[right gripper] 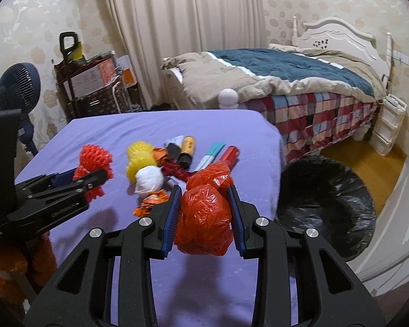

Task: Collect trash
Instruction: 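Lift the red mesh net with the left gripper while the right gripper lifts the red bag, then drop the red bag and red mesh net into the black bin, opening both grippers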

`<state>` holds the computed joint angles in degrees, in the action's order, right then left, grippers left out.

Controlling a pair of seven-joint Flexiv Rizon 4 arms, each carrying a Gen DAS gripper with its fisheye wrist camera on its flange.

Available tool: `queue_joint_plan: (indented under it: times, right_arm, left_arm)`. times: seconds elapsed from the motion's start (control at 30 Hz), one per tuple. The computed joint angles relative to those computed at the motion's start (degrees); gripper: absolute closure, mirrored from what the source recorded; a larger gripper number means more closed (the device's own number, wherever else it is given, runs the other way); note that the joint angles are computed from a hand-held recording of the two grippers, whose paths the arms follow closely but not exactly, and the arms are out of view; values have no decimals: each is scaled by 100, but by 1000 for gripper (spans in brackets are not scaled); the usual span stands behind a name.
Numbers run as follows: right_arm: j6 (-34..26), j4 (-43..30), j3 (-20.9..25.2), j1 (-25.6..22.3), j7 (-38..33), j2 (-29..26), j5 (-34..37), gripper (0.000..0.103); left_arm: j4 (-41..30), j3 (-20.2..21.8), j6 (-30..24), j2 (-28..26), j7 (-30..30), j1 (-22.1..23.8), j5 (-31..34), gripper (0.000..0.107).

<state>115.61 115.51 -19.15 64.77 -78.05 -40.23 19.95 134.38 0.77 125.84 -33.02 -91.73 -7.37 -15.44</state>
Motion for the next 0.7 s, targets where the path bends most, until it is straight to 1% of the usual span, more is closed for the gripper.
queue_joint_plan:
  times: [0.1, 0.2, 0.3, 0.4, 0.53, 0.7]
  right_arm:
    - [-49, 20, -262, 177, 14, -25, 160, 70]
    - [-81, 21, -438, 234, 68, -59, 222, 70]
    - [-148, 40, -788, 428, 153, -159, 364, 70]
    - [-244, 46, -1053, 475, 331, -264, 411, 70]
    - [-412, 96, -1571, 622, 666, -517, 436, 70]
    - [-553, 124, -1827, 460, 1111, -710, 183, 70]
  left_arm:
    - [-39, -50, 15, -4, -18, 30, 77, 56]
    - [-103, -104, -13, -6, -29, 52, 155, 56]
    - [-176, -146, -47, -14, -25, 48, 225, 56]
    - [-335, -231, -99, -62, 26, 15, 341, 56]
    - [-608, -358, -163, -152, 124, -67, 501, 56]
    - [-1166, -511, -293, -395, 289, -204, 637, 56]
